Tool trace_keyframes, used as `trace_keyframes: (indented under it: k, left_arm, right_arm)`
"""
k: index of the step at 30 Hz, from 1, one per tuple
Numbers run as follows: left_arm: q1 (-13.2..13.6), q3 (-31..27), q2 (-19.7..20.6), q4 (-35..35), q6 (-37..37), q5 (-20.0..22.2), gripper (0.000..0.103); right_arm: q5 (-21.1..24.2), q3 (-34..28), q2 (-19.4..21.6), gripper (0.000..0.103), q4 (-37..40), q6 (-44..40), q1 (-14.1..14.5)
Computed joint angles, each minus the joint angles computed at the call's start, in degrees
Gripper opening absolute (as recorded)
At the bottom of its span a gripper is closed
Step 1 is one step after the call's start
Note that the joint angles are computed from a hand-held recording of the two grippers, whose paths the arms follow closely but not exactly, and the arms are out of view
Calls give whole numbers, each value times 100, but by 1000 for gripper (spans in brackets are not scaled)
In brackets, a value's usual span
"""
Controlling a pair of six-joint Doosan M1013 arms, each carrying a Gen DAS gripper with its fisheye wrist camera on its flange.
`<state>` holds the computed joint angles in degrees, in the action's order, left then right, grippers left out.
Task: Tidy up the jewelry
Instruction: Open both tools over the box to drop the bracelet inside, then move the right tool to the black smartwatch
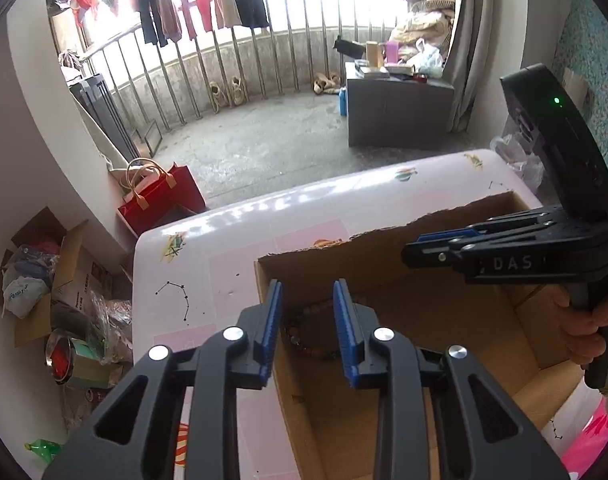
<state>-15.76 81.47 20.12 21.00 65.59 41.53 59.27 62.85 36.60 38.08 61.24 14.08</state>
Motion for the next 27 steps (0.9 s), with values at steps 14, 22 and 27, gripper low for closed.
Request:
trace_keyframes:
  k: [14,22,27]
  left_arm:
    - [-413,2514,-1833,238,-1404,-1852,91]
    - [-839,2905,-1359,1430,-2864,-1230,91]
    - [-1024,2948,-1112,1918,-3055,-990,91]
  right_arm:
    - [-1072,3424,-2292,50,3244,-3564,-942]
    - [-1593,4071,-2131,50,2435,-2374,-654]
    - [-2633,4098,-2062,49,1044,-1797,-120]
